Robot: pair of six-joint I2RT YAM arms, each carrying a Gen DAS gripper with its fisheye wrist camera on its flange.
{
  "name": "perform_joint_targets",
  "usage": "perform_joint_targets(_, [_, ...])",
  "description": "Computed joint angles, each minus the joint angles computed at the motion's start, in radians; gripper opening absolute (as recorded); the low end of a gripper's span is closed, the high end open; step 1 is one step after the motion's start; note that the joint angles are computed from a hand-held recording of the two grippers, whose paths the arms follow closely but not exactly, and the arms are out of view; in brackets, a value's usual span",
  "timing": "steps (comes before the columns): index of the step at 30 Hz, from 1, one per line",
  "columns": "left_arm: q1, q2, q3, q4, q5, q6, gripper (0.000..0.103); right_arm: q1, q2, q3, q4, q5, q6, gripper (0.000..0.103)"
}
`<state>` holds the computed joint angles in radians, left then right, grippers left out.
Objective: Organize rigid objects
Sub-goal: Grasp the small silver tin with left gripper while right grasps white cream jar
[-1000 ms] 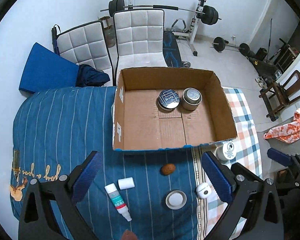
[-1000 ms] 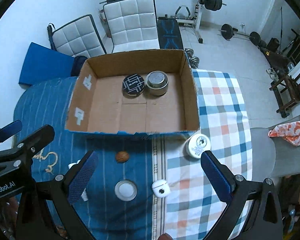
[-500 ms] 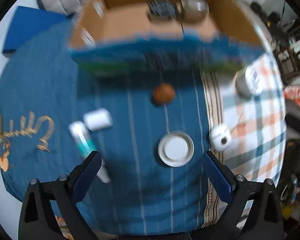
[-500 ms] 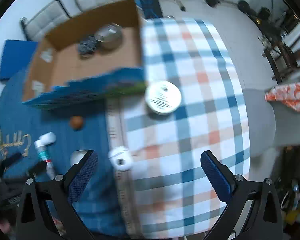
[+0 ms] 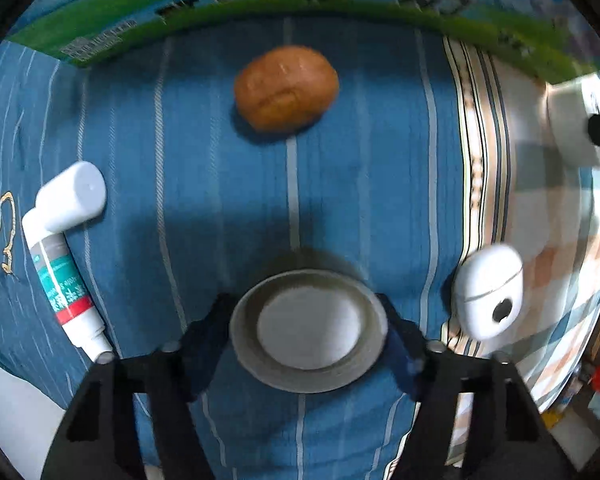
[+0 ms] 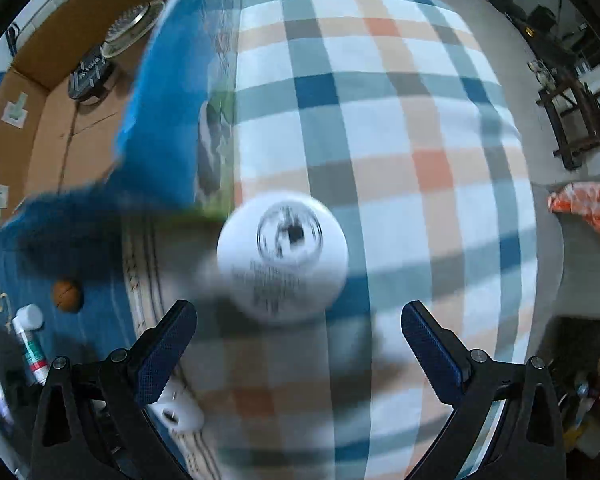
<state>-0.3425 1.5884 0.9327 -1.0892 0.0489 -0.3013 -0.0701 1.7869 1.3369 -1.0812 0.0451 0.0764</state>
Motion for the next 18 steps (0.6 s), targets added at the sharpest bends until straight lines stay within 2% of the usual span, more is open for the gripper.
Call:
perform_joint_targets(2, [0.005, 0.007, 0.015, -0.005, -0.005, -0.01, 0.063, 0.004, 0.061, 0.033, 0.011, -0.006, -0.009, 0.103])
perform_joint_targets(3, [0.009, 0.009, 0.019, -0.002, -0.008, -0.015, 0.063, 0.006, 0.093, 0.051, 0.013, -0.011, -0.011, 0.097])
perform_joint_targets(5, [0.028, 0.017, 0.026, 0.001, 0.006, -0.016, 0.063, 0.007, 0.142, 0.075, 0.002, -0.02, -0.005, 0.073])
perform_joint_targets(6, [0.036, 0.017, 0.027, -0.001, 0.015, -0.013, 0.063, 0.011, 0.156, 0.079, -0.003, -0.01, -0.004, 0.07])
perform_joint_targets(9, [0.068, 0.002, 0.015, -0.001, 0.046, 0.003, 0.065, 0.018, 0.128, 0.04, -0.001, -0.013, -0.013, 0.07])
perform_joint_targets(11, [0.131, -0.01, 0.004, -0.002, 0.102, 0.023, 0.067, 0.021, 0.092, -0.011, -0.019, -0.025, -0.028, 0.07])
perform_joint_targets(15, [0.256, -0.032, -0.027, -0.012, 0.222, 0.045, 0.068, 0.037, -0.027, -0.177, -0.067, -0.052, -0.054, 0.07])
perform_joint_targets(18, [0.287, -0.038, -0.041, -0.018, 0.243, 0.067, 0.069, 0.05, -0.116, -0.31, -0.058, -0.072, -0.043, 0.07])
